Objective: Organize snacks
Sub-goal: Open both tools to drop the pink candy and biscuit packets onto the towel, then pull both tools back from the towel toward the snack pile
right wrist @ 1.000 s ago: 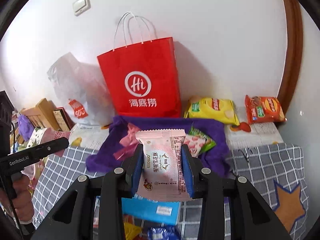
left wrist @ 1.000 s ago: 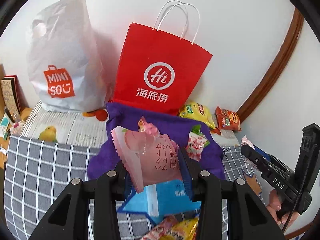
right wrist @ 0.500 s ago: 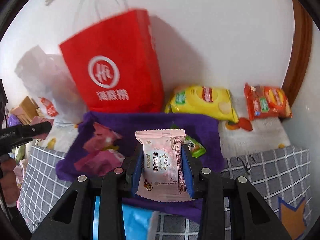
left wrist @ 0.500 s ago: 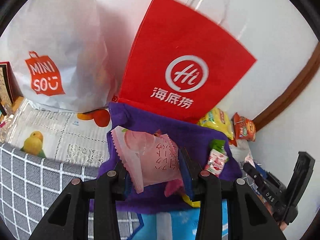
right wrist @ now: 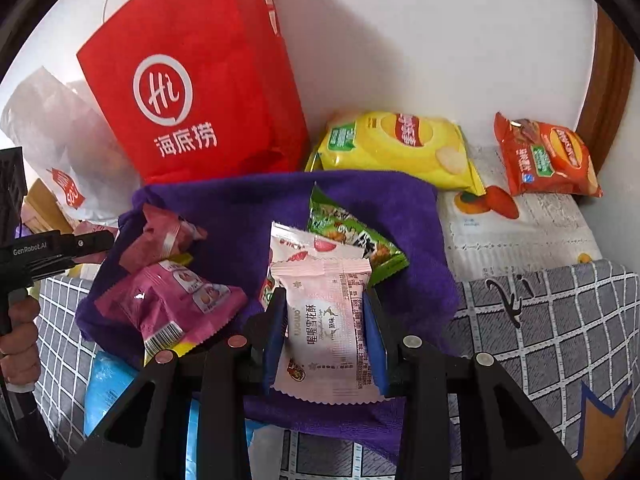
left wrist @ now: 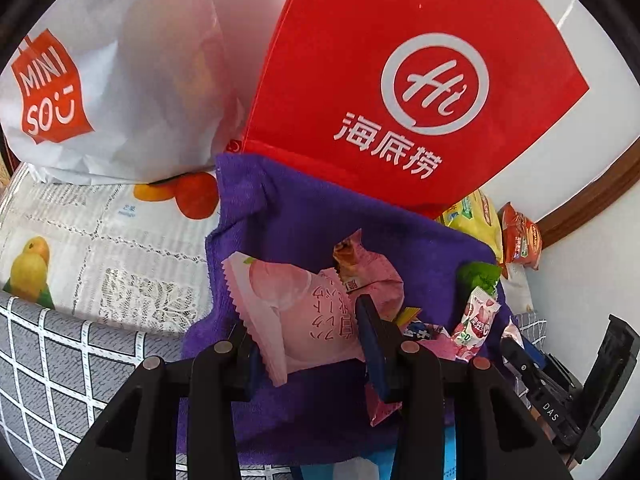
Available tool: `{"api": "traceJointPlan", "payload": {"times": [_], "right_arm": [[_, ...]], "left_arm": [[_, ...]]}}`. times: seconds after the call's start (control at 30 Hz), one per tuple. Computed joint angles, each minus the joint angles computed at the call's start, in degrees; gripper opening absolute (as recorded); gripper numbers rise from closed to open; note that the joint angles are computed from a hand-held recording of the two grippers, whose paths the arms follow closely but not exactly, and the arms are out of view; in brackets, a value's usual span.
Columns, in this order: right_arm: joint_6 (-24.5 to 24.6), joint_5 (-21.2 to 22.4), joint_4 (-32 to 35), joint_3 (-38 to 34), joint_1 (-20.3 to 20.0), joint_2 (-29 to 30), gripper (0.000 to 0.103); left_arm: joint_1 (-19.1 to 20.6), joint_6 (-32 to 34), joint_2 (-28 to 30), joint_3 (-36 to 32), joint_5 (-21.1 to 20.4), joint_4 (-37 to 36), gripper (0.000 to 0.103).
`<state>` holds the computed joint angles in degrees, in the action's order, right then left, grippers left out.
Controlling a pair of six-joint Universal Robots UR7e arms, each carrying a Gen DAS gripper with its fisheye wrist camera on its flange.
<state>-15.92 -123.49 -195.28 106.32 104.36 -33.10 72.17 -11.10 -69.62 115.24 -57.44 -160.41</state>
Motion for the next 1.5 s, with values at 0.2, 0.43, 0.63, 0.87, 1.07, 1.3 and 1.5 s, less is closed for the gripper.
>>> {"api": "traceJointPlan", "payload": {"times": [0.2, 0.43, 0.63, 0.87, 1.07, 1.3, 1.5], "right_arm": [[-0.66, -1.32, 0.18, -0.54, -0.05, 0.99, 0.037], [-0.97, -1.75, -0.42, -0.45, -0.05, 1.44, 0.038], [-1.74, -2.49, -1.15, -0.52, 0.2, 2.03, 0.038], [-3.72, -3.41, -3.75, -0.26, 1.25, 2.24, 0.049], [-4.67, -3.85, -6.52, 0.63, 2.95, 1.68, 0.057], [-4.22, -5.1, -9.17, 3.52, 5.0, 0.32, 0.057], [-4.06, -7.92, -10.75, 6.56, 6.92, -0.96, 0.057]], "left_arm": [[0.44, -0.49, 1.39, -0.6, -0.58, 0.47, 0.038], [0.3, -0.34, 1.78, -0.62, -0.44, 0.97, 0.039], [0.38, -0.46, 1.67, -0.72, -1.25, 1.36, 0.039], [0.36, -0.02, 1.03, -0.71, -1.49, 2.28, 0.039], [-0.48, 0.86, 0.18, -0.45, -0.72, 4.13, 0.046], [-2.5, 0.97, -2.67, 1.1, -0.22, 4.01, 0.058], [-5.56, 1.21, -7.16, 3.96, 0.99, 3.72, 0.058]]}}
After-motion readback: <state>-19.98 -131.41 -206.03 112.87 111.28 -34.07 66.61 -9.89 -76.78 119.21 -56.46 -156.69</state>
